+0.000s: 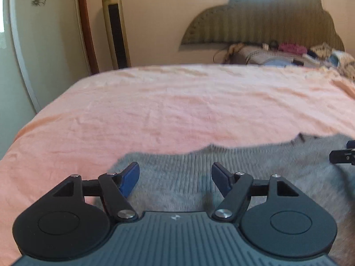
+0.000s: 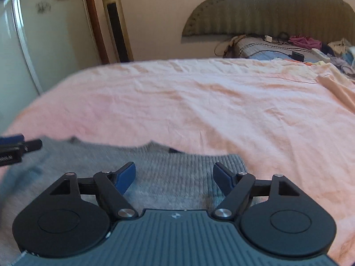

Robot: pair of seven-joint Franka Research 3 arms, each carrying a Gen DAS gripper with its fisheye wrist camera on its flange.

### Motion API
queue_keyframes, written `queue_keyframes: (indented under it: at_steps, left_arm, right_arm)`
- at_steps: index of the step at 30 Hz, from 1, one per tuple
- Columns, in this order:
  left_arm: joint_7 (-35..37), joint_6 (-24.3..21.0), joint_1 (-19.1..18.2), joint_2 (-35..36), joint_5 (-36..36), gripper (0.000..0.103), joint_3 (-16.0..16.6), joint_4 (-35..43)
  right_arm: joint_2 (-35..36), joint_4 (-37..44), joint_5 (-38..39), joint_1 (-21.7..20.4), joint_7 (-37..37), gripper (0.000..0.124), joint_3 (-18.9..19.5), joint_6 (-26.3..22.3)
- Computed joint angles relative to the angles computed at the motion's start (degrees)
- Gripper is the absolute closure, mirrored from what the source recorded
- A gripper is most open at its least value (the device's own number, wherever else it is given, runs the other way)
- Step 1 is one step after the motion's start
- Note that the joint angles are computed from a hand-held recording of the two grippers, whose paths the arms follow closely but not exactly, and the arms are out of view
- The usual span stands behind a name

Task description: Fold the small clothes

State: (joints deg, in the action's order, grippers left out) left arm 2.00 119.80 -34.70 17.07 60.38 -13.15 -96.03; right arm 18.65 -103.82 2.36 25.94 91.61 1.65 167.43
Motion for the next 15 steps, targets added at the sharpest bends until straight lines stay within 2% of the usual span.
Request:
queue_keyframes:
  at_steps: [1, 2, 3, 4, 5, 6, 8, 9, 10, 11, 12, 13, 14, 15]
  left_arm:
    - [-0.1, 0.1, 1.0, 0.4, -0.6, 0.029, -0.7, -1.0]
    - [-4.2, 1.6, 0.0, -1.0, 2.7, 0.027, 0.5, -4.0]
    - [-6.0, 5.0, 1.0, -2.6, 3.0, 0.027, 0.7, -6.3]
    - [-7.2, 5.3, 1.4, -3.1, 3.0, 0.026, 0.5, -7.0]
    - [-6.4, 4.6, 1.5, -2.6, 3.0, 0.026, 0.1, -6.4]
    - [-5.3, 3.4, 1.3, -1.9, 3.1, 0.026, -0.2, -5.3]
    - [-4.9, 2.1, 1.0, -1.3, 3.2, 0.026, -0.3, -4.5]
    - [-5.4, 2.4, 1.0, -1.5, 3.2, 0.026, -0.3, -4.9]
    - [-6.0, 2.9, 1.2, -1.8, 3.3, 0.026, -0.3, -5.3]
    - [-6.3, 3.1, 1.2, -1.9, 3.3, 0.026, -0.4, -5.5]
    - [-6.2, 2.9, 1.2, -1.8, 3.4, 0.026, -0.4, -5.3]
    - [-6.0, 2.7, 1.2, -1.7, 3.4, 0.026, -0.4, -5.1]
    - [-6.0, 2.7, 1.2, -1.7, 3.4, 0.026, -0.4, -5.1]
    - [-6.1, 2.9, 1.2, -1.7, 3.4, 0.026, -0.4, -5.2]
  right_arm:
    - [-0.2, -0.8, -0.4, 0.9, -0.4, 0.041, -1.4, 0.9]
    - [-0.3, -3.0, 2.9, 0.2, -4.8, 0.038, -0.7, 5.0]
    - [-0.3, -4.5, 8.1, -2.0, -8.8, 0.037, 1.9, 8.9]
    - [-0.2, -4.5, 9.8, -2.9, -8.8, 0.038, 2.7, 9.7]
    - [0.2, -4.1, 7.4, -2.3, -6.0, 0.038, 1.5, 9.4]
    - [0.4, -3.4, 4.0, 0.3, -3.0, 0.037, -1.6, 8.6]
    - [0.6, -2.1, -1.1, 8.1, 2.3, 0.037, -10.3, 5.9]
    - [-0.1, -2.3, -6.0, 10.6, 8.3, 0.039, -13.1, 4.9]
    - [-1.5, -3.6, -9.1, 11.5, 12.8, 0.041, -13.9, 5.1]
    - [-3.2, -5.5, -8.9, 11.0, 13.2, 0.041, -12.7, 6.7]
    - [-4.5, -7.1, -6.2, 8.9, 9.6, 0.037, -9.5, 8.2]
    - [-5.5, -8.6, -5.2, 8.6, 6.7, 0.029, -8.3, 9.0]
    - [-5.8, -9.4, -8.2, 9.4, 7.1, 0.025, -9.0, 8.7]
    - [-5.5, -9.6, -15.3, 11.6, 11.2, 0.023, -11.8, 7.7]
